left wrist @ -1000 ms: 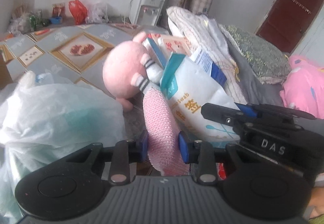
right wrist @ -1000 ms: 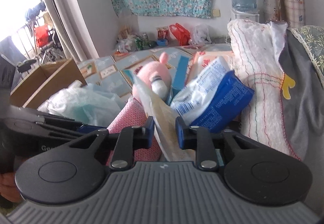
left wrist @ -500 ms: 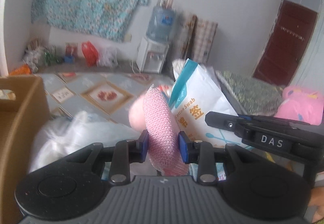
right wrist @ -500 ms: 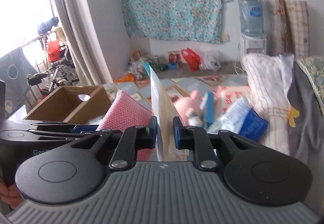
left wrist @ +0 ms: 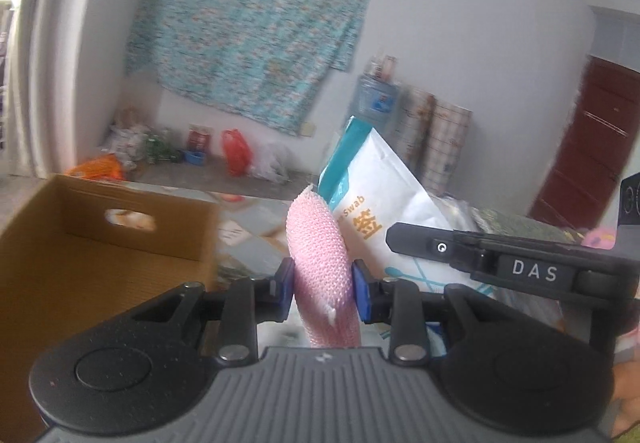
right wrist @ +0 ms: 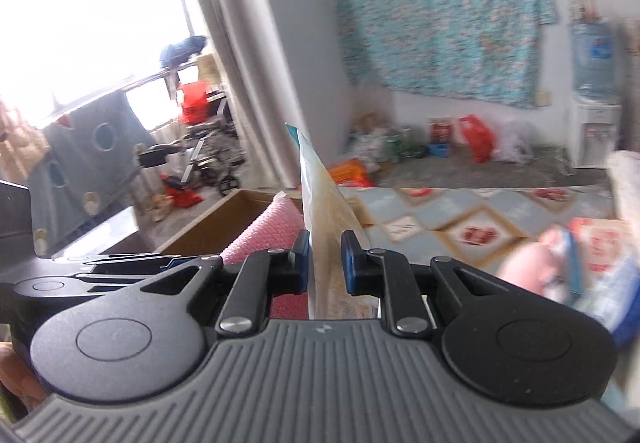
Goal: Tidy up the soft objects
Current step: 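Carry both items to the box and release them inside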
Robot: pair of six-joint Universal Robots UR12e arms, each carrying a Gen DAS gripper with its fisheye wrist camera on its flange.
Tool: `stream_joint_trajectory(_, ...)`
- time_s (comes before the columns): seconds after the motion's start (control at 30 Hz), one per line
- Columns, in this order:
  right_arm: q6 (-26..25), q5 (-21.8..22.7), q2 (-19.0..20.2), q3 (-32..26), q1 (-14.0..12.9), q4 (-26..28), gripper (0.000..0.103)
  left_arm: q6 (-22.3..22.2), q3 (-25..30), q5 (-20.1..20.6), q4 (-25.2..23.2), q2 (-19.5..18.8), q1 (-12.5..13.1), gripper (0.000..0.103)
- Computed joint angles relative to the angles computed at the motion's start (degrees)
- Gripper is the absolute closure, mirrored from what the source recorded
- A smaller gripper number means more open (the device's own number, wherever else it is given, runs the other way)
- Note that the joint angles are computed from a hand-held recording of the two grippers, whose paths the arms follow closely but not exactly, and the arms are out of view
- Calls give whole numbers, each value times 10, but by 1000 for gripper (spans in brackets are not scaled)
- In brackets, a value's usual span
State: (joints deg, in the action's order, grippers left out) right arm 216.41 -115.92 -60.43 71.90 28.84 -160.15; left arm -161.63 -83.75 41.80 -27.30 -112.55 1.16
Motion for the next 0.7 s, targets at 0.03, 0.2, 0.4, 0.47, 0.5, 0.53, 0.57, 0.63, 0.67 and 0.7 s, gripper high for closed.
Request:
stream_joint_trajectory(0.03,3,17,13,-22,-2,6,88,-4,8,7,-2,-4,3,72)
stream_joint_trajectory(0.2,30,95,73,-121,-17,49,88,-41,56,69,2,-34,10,72)
stream_joint_trajectory(0.4,81,174,151,-244,-35,115,88,-52,160,137,-95,-91,8,72)
stream_joint_trajectory(0.47,97,193,178,-286,-41,137,88,-52,195,163,-120,-112,3,72)
stream_joint_trajectory(0.5,100,199,189,-304,-44,147,88,-49,211,177,-133,-122,2,72)
stream_joint_trajectory(0.53,103,204,201,-320,-47,157,88,-47,231,190,-150,-134,-1,72)
stream_joint_trajectory(0.57,105,208,211,-336,-49,166,88,-48,253,206,-166,-146,-4,72)
stream_joint_trajectory(0.63,109,218,233,-367,-55,182,88,-50,287,227,-196,-168,-7,72)
stream_joint_trajectory(0.67,110,222,239,-374,-57,184,88,-48,307,236,-210,-180,-9,72)
stream_joint_trajectory(0.7,112,226,247,-385,-58,189,88,-42,328,246,-226,-193,-12,72)
